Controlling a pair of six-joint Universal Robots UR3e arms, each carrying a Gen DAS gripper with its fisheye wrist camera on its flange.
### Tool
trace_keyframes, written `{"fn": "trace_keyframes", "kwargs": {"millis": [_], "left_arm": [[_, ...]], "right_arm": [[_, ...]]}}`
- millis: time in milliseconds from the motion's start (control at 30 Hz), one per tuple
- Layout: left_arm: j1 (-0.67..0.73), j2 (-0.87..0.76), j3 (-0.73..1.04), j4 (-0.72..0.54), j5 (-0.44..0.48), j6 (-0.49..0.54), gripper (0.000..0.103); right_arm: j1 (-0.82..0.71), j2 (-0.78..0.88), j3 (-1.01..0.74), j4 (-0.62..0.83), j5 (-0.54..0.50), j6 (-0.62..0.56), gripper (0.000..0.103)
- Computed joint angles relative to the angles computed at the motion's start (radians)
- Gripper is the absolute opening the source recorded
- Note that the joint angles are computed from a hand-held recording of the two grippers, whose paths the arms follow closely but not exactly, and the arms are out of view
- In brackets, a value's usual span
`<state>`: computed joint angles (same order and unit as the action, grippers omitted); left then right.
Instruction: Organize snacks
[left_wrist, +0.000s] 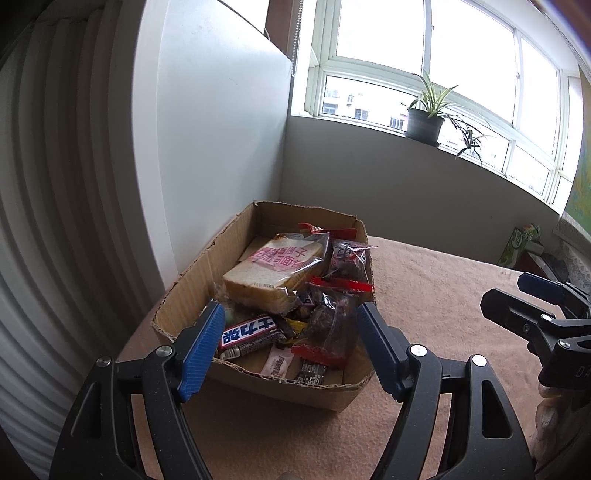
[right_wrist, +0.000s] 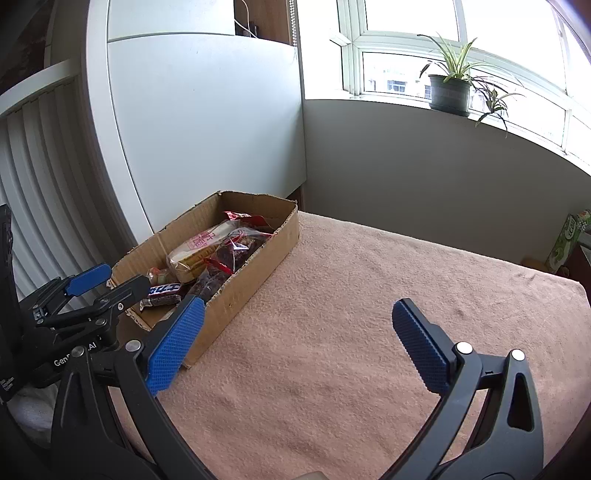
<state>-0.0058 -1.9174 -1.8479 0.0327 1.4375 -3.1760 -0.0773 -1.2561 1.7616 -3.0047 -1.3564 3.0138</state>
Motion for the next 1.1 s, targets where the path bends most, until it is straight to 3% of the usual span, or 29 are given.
{"fn": "trace_keyframes", "kwargs": {"millis": [400, 1100], "left_arm": [[-0.014, 0.001, -0.014, 0.006, 0.068, -0.042, 0.074], [-0.038, -0.014, 0.009, -0.011, 0.104, -0.039, 0.075]], "right_arm": [[0.025, 0.027, 0.078, -0.202, -0.052, -0.051, 0.103], [-0.011, 0.029, 0.103, -0.164, 0.006, -0.044, 0.103]]}}
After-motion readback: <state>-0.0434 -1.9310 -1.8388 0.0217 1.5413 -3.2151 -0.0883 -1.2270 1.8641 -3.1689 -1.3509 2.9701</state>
